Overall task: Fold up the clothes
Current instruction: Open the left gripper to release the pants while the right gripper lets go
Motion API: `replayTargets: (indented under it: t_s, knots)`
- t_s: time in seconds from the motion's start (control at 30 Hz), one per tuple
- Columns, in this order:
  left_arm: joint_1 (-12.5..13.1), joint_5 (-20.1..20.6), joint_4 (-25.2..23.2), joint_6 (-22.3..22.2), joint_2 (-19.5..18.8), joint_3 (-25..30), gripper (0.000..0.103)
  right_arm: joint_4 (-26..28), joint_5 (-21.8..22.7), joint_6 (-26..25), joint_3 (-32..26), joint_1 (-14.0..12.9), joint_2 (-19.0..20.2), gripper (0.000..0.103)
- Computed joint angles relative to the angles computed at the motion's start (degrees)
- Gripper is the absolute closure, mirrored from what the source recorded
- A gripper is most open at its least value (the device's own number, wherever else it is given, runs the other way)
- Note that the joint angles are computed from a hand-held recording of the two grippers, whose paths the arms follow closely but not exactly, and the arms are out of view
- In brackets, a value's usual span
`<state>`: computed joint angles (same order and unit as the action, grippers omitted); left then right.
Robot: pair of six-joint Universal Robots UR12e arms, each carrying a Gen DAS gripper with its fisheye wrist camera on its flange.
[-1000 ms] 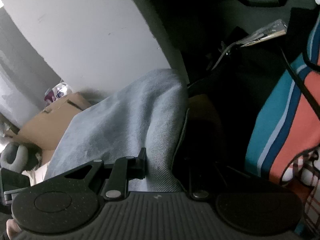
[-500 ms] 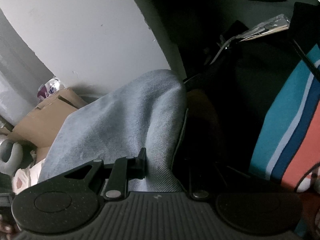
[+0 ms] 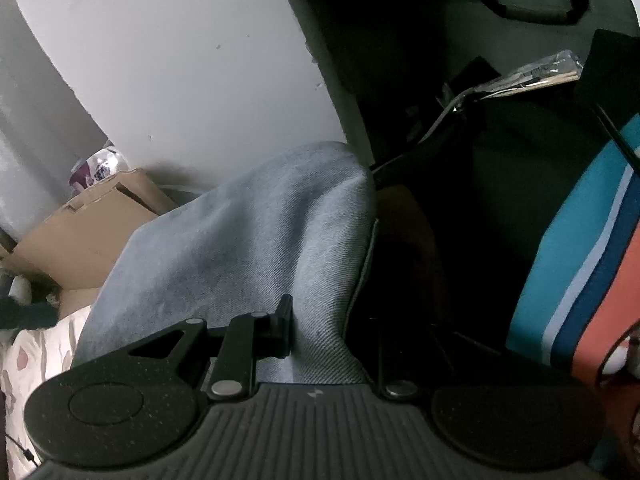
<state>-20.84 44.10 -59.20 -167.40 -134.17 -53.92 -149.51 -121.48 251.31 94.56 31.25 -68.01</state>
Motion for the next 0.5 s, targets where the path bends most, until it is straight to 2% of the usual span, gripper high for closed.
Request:
replayTargets:
  t_s: [0.07,0.23,0.33,0.4,0.5]
  knots:
    - [-0.85,1.85,-0.73,1.48,-0.69,1.39,0.047,-0.65,-0.12,-0.31,0.24,0.09,-0.04,0.080]
    - [-2.81,7.25,-5.31,8.93,-2.00,5.07,0.047,-0.25,-0.48,-1.14,-0.15,0.44,0.06,0.080]
    - [-3.85,11.79,-8.74,11.78,-3.39,7.76,0.047,-0.42,-0.70,-0.66,-0.23,0.57,0.14,0.080]
    - [-4.44,14.82,-7.59,14.20,-3.73,7.33,0.048,-0.69,-1.30,1.31,-0.21,0.76,0.36,0.080]
    - [-4.97,18.20,-3.27,16.80,-3.06,4.29,0.046,-0.64,-1.77,2.73,-0.39,1.01,0.66,0.077]
